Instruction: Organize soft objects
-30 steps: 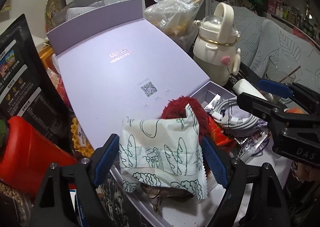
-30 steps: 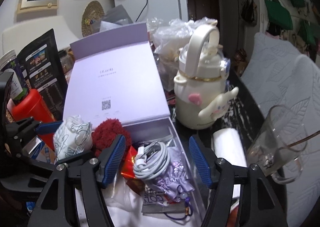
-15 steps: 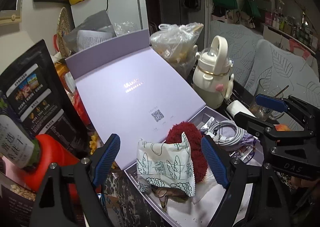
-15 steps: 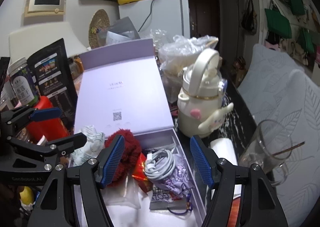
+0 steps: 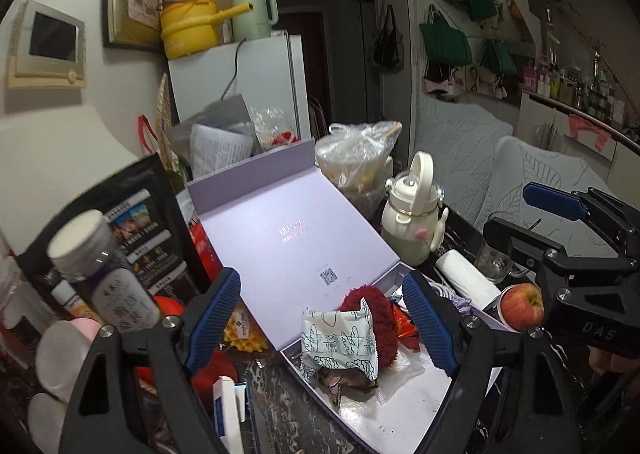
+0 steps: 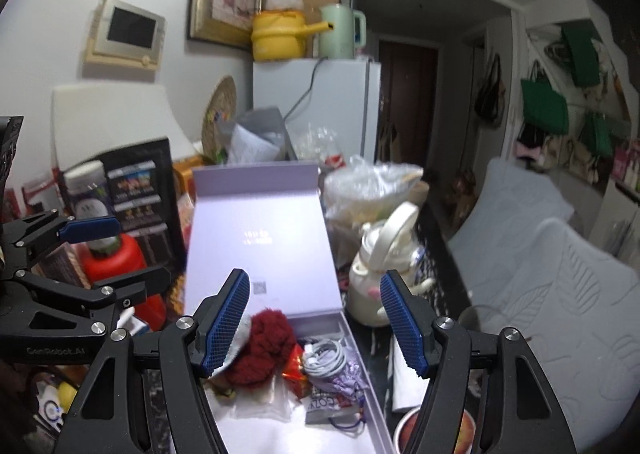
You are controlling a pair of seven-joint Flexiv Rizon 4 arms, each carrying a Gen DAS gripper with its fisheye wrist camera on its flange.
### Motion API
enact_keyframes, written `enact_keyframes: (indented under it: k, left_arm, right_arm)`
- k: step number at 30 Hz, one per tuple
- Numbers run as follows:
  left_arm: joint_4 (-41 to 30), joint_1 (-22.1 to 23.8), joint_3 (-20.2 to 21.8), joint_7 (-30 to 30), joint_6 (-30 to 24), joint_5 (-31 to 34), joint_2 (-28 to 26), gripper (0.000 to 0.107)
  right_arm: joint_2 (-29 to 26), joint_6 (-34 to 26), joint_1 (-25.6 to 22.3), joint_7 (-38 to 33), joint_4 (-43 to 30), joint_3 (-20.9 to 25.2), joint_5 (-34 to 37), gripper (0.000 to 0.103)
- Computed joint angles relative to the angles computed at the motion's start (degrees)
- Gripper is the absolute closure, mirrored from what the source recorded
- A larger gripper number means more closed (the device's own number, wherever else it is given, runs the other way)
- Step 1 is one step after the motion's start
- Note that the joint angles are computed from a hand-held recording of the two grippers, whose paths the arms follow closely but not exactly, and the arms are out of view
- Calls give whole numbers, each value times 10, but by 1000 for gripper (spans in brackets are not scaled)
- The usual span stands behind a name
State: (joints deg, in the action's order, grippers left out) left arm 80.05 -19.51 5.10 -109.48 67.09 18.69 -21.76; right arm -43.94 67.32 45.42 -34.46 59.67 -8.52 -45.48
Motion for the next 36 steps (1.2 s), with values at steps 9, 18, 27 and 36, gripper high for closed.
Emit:
enact_keyframes:
  k: [9,18,27,36]
  left_arm:
    - [44,-19,10,-56,18,73,71,19]
    - [94,-6,-15,-128,35,158,135,6]
    - [160,21,-54,-175,36,204,193,6]
    - [252,51,-88,-159,87,159,230,6]
  right_arm:
    - [91,34,45,152,102,-62,-170,15]
    - [173,-9,57,261,187,-41,-335,5]
    - [226,-58,35,340,257,25,-420,1]
    - [252,-105,-1,399,322,103,-448,1]
